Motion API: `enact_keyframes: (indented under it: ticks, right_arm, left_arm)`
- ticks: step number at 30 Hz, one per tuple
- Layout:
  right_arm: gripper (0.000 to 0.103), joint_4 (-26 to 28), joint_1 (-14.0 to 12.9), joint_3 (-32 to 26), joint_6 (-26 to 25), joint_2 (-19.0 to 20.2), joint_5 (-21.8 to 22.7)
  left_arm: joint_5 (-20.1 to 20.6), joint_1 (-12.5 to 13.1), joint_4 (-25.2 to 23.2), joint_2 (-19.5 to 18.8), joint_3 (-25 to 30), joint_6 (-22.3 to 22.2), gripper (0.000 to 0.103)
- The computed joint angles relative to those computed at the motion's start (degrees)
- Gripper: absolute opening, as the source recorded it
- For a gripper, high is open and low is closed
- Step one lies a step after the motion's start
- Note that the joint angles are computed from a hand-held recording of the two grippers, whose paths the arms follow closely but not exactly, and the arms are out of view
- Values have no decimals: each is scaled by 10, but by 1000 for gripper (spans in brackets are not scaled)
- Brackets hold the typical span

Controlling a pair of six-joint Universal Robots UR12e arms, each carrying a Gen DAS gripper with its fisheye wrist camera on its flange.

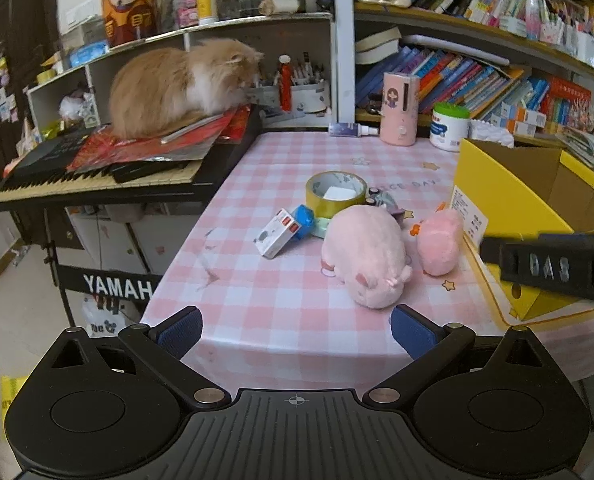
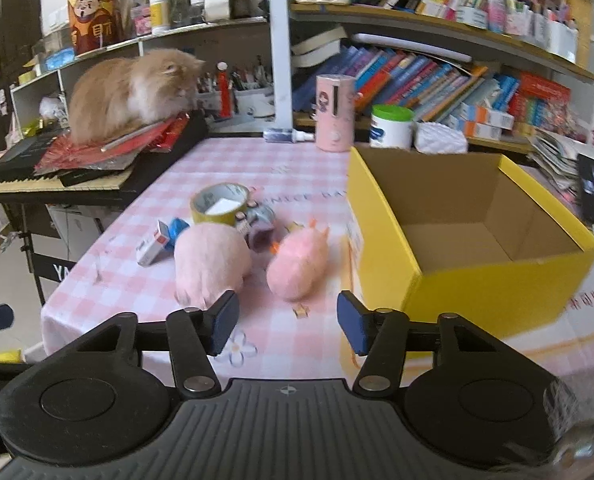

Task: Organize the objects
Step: 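Grasp the large pink plush pig with the left tool while the right tool grasps the small horned pig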

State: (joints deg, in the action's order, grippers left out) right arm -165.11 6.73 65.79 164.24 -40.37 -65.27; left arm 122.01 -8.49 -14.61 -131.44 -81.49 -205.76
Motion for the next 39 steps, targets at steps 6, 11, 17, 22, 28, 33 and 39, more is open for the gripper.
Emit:
enact_keyframes:
  ticks: [6, 11, 17, 22, 28, 33, 39]
  right_arm:
    - [49, 81, 3, -86, 32, 37, 19]
    - [49, 171, 10, -183, 45, 80, 10]
    - [49, 279, 22, -311, 39, 139, -4]
    - [51, 323, 25, -380, 17, 174, -14]
    - [54, 391, 28, -439, -15, 204, -25]
    - [55, 393, 35, -443, -39, 211, -57]
    - [56, 383, 43, -456, -38, 228, -93]
  left_arm:
    - [-9, 6, -28, -20, 39, 16, 101]
    - [-36, 14, -35, -40, 72, 36, 100]
    - [-75, 24, -47, -71, 121, 60, 100]
    - [-89, 29, -75, -101, 166, 76, 93]
    - [-110, 39, -115, -118, 194, 50, 66]
    - [-114, 41, -106, -97, 162, 31, 60]
    - [-116, 45, -103, -75, 127, 6, 60]
